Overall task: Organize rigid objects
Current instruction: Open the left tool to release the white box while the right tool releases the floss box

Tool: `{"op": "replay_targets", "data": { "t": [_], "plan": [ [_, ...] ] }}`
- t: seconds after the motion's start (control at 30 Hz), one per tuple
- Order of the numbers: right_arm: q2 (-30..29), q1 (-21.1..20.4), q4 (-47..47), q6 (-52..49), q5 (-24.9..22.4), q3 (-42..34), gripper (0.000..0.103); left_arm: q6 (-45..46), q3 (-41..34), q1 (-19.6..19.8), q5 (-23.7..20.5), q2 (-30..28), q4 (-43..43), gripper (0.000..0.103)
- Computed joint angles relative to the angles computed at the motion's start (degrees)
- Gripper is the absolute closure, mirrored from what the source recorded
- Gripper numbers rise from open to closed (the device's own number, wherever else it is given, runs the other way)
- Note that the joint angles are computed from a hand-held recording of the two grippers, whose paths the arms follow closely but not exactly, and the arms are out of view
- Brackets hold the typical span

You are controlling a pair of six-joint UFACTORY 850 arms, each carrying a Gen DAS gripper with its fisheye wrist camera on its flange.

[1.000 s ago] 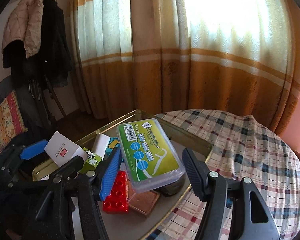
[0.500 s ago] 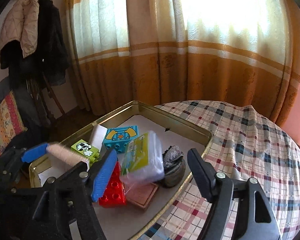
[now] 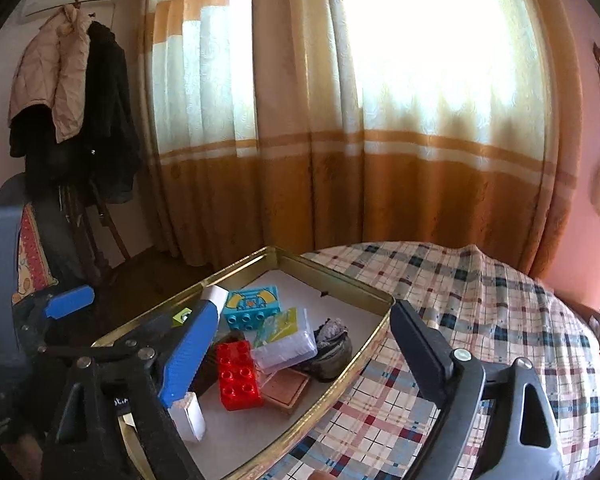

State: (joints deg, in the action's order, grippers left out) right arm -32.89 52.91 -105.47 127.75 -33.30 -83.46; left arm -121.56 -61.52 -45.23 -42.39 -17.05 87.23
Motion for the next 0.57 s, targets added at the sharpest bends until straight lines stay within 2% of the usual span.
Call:
{"op": "replay_targets", "data": {
  "t": [0.2,0.37,0.57],
  "plan": [
    [0.02,0.13,-1.36,0.82,0.42,-0.11,0.013,-0.33,0.02,0.58,1.01,0.03,-0.27,0.000],
    [0.04,0.11,-1.34,0.98,0.40,0.10,0.013,-0.14,-0.36,0.36,-1.89,-0.76,-0.50,0.000],
    [0.16,0.06,-1.86,1.62,0.47,0.38,0.013,-0.09,-0.29,0.15,-2.45,-1.03,-0.15,0.000]
  ]
}}
